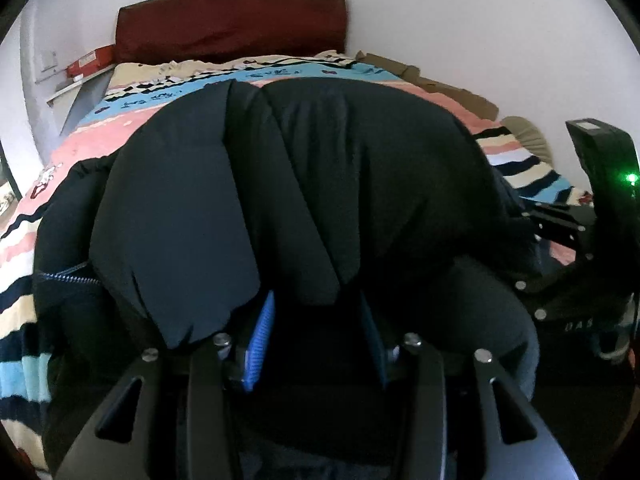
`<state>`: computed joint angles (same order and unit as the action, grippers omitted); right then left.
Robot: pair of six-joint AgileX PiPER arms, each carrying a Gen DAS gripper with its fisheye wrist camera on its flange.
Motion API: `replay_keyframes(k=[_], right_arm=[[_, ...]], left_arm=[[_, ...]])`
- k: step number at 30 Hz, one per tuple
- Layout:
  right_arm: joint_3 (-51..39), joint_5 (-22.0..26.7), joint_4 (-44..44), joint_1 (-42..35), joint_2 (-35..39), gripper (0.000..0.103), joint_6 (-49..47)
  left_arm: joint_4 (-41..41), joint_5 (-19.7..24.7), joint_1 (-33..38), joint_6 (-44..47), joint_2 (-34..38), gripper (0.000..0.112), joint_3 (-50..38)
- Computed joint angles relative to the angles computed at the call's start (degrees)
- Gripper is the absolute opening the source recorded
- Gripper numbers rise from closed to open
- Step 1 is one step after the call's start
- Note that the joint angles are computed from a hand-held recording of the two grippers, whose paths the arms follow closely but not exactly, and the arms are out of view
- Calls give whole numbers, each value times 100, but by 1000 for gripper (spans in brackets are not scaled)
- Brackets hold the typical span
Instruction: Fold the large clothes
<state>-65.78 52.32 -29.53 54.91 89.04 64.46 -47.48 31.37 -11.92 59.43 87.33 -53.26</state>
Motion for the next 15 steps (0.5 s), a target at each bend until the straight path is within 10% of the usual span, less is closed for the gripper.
replay_keyframes(k=[9, 15], right_arm=[[19, -591, -101, -650, 456, 74, 22], [-349, -29, 313, -480, 189, 74, -269]], left_arm=[[488, -462, -344, -607, 664, 41, -533], [688, 520, 68, -1165, 80, 40, -663]])
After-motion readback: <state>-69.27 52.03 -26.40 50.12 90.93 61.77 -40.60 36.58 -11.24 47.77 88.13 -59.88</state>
